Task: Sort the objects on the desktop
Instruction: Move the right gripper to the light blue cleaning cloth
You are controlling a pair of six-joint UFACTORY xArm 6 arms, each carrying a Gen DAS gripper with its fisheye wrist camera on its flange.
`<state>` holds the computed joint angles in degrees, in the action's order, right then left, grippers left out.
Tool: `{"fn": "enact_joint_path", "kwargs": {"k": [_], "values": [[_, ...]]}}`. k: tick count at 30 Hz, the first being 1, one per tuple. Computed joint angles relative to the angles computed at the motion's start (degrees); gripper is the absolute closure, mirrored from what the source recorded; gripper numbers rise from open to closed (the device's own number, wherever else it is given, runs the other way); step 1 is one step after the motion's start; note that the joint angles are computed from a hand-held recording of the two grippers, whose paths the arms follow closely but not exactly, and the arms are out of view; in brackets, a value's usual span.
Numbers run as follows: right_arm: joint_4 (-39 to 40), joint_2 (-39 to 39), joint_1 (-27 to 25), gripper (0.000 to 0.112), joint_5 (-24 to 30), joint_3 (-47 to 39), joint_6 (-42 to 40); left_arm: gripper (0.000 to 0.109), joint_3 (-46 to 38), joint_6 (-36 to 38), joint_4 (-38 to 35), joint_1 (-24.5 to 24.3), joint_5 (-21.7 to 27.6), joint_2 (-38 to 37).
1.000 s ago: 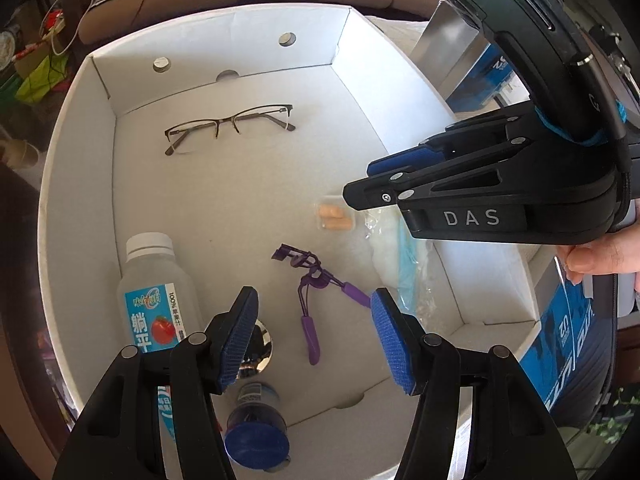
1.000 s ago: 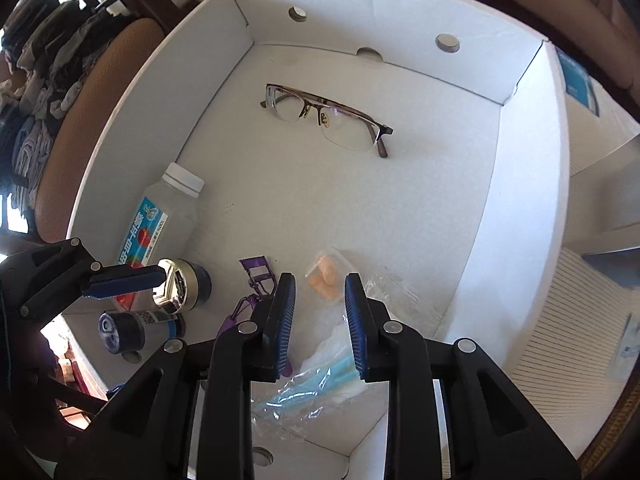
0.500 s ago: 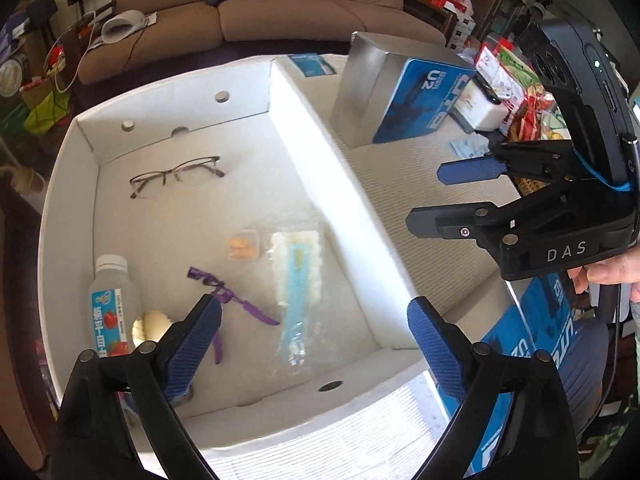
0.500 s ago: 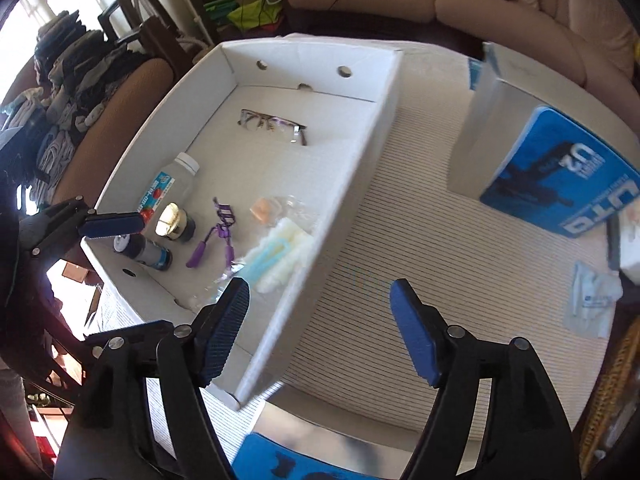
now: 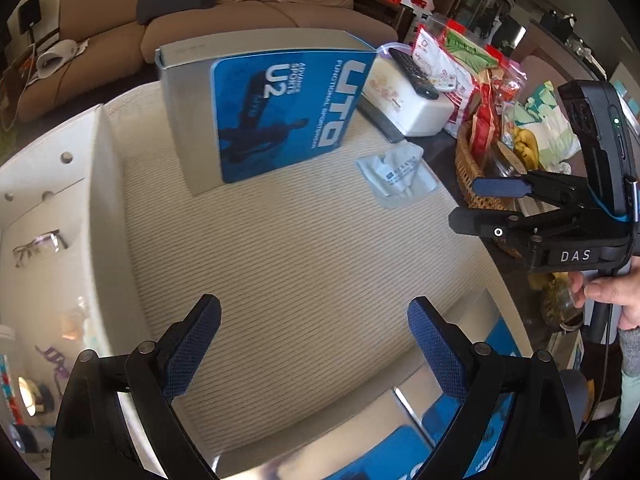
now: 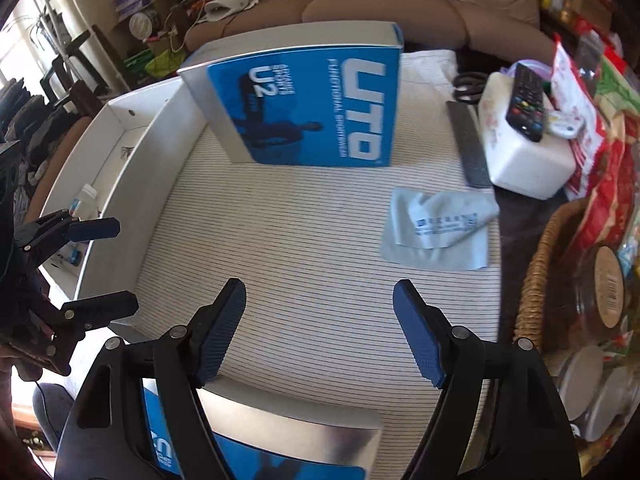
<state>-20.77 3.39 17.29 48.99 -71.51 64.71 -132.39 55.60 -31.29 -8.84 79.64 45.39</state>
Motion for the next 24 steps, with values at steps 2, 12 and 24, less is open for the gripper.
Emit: {"fn": "enact_joint_path", "kwargs": {"k": [2,12,24], "values": [[0.2,-2.5,-1.8,0.038,-1.7,4.0,-0.3,0.012,3.6,-1.6,0.2,-2.5,-2.8,-1.1],[3.9,-4.2,-13.0,0.039,-8.3,11.1,-7.7,0.012,12.1,-4.0,2.2,-13.6,-18.5,-1.1],[10.2,1.8,-19.2,0.045,-12.7,10.1,-14.7,0.012,4.4,-8.4,7.1,-20.4,-27.0,8.3]]}}
